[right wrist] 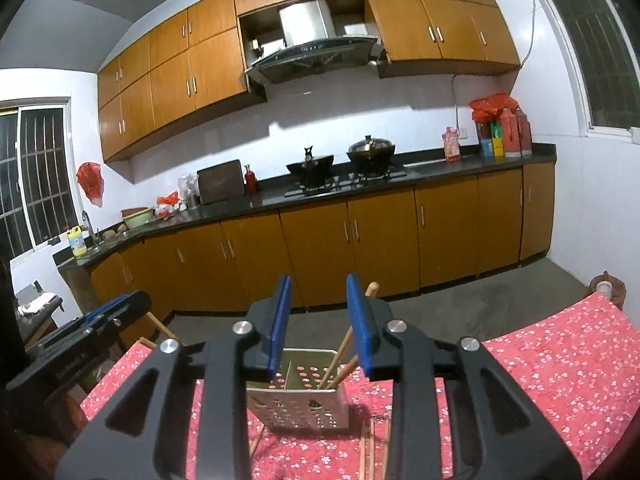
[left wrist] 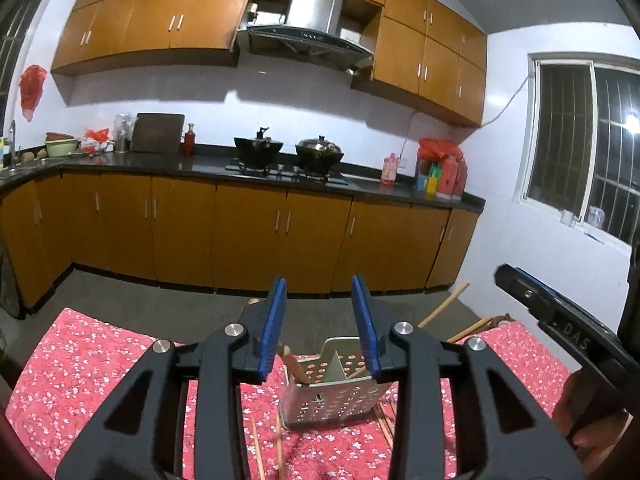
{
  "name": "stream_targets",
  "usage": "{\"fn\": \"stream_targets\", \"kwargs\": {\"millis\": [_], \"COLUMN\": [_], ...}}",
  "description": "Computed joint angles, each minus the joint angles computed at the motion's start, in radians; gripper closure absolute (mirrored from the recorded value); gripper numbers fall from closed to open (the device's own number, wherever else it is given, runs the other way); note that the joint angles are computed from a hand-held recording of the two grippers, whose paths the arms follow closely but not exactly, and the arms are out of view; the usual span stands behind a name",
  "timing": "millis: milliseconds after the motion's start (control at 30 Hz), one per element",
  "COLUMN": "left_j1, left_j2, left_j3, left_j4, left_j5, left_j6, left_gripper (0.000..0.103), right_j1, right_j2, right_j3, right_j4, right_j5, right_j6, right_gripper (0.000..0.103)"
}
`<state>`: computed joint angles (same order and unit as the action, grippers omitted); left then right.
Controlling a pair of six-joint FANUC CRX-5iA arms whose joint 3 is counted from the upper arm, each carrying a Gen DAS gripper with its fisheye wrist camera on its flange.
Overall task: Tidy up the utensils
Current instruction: 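Open the left tool over the holder while the right tool drops its chopstick in, then close the right tool on a chopstick while the left tool grasps another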
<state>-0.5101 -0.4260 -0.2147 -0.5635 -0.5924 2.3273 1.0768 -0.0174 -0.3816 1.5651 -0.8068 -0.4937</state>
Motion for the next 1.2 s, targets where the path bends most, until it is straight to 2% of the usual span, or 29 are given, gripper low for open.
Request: {"fn": "stream_targets", "kwargs": {"millis": [100, 200, 333, 467, 567, 700, 933, 1100, 1200], "left_j1": [-0.009, -0.031, -0.033, 0.071, 0.130, 0.157, 0.161, 0.165, 0.174], "left_j2": [-0.055, -0.098, -0.118, -0.109, -0.102, -0.094, -0.098, -0.097, -0.102], "left_j3": [-0.028, -0.053, -0.103, -0.185, -0.246, -0.307, -0.365, -0.385, -0.405], "left_j4": [-0.019, -0.057, -0.046, 0.120, 0.215, 0.282, 0.328, 0.368, 0.402], "left_j5": [-0.020, -0.076, -0.163, -0.187, -0.198, -0.198, -0.181, -0.162, -0.148], "left_j6": [0.027, 0.064, 0.045, -0.082, -0.151, -0.199, -0.226, -0.254, -0.283], "left_gripper": [0.068, 0.068, 0.068, 0.068, 0.068, 0.068, 0.068, 0.068, 0.068], "right_j1": [0.030, 0.061, 0.087, 0.088, 0.097, 0.117, 0.129, 0.152, 0.154], "right_j2": [-0.030, -0.061, -0.064, -0.035, -0.007, 0.025, 0.049, 0.072, 0.081], "right_j3": [-0.038, -0.086, -0.127, -0.138, -0.150, -0.158, -0.140, -0.122, -0.116], "right_j4": [-0.022, -0.093, -0.305, -0.578, -0.675, -0.727, -0.778, -0.759, -0.747], "right_j5": [-0.049, -0.091, -0.087, 0.014, 0.074, 0.108, 0.112, 0.036, -0.021], "right_j6": [0.000, 0.008, 0.084, 0.210, 0.252, 0.263, 0.310, 0.333, 0.306], "right_gripper": [0.073, 0.073, 0.073, 0.074, 0.082, 0.083, 0.085, 0.095, 0.095]}}
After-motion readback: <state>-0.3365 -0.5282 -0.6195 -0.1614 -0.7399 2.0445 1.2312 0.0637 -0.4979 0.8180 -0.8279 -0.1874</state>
